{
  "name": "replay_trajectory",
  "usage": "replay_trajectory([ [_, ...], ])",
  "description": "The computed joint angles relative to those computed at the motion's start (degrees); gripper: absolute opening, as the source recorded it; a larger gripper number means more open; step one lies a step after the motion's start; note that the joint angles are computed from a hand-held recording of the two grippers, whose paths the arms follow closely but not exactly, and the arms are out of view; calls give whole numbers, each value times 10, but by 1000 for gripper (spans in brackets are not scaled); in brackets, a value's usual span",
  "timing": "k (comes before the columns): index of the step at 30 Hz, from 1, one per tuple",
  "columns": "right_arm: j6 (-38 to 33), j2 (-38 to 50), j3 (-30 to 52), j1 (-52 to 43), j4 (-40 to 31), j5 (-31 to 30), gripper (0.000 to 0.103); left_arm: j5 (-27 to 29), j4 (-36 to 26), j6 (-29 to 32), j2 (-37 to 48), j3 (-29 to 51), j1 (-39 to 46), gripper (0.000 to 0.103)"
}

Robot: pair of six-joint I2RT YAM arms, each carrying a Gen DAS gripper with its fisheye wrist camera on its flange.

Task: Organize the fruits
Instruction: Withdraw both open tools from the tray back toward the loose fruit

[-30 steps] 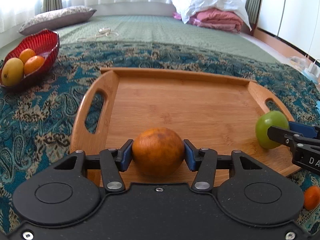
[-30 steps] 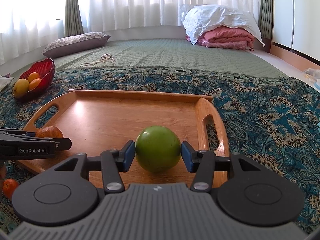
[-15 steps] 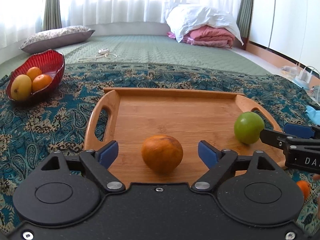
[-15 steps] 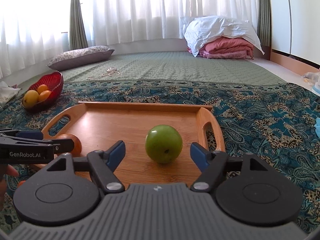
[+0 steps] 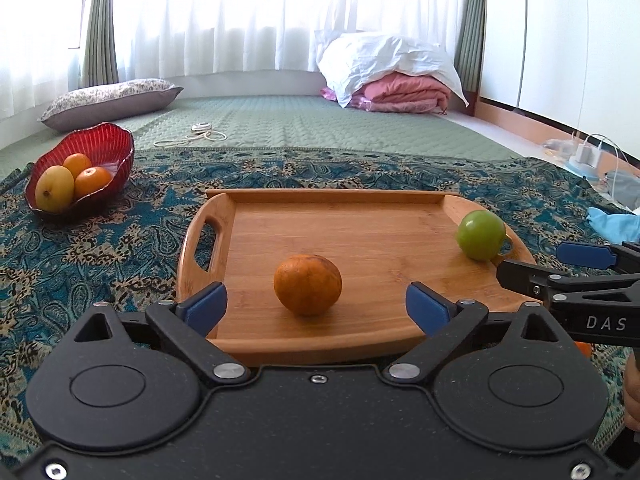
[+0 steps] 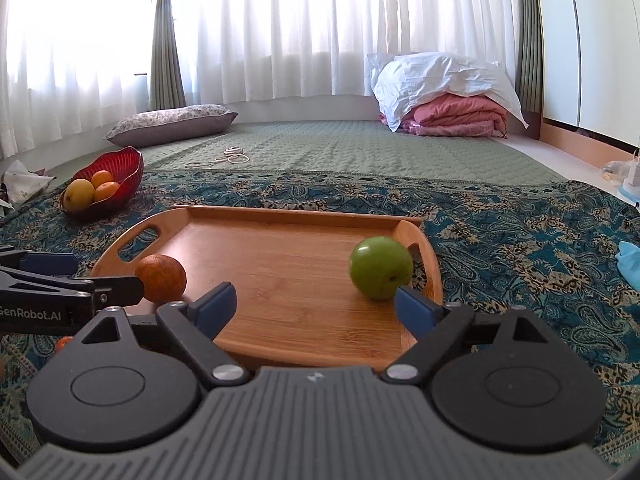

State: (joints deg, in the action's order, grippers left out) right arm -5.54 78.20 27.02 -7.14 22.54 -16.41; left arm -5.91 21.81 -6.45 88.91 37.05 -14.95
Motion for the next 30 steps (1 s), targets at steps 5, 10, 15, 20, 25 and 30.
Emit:
replay_trajectory([
  [5, -3, -18, -28, -5, 19, -10, 103, -8, 12, 0, -29, -34, -8, 99],
  [10, -10, -41, -54, -5, 35, -3, 103, -17, 19, 0, -49, -60, -15, 102],
  [15, -9, -49, -78, -1, 62, 13, 103, -25, 39, 4, -65, -88, -21, 103],
  [20, -6, -54, -99, -6, 82, 14, 103, -34, 51, 6, -72, -108, -27, 103],
  [25, -15, -59, -116, -7, 92, 18, 103, -35, 64, 4, -76, -125, -25, 103],
  [30, -24, -60, -128, -5, 92, 22, 103, -32, 79, 0, -75, -142, -20, 103],
])
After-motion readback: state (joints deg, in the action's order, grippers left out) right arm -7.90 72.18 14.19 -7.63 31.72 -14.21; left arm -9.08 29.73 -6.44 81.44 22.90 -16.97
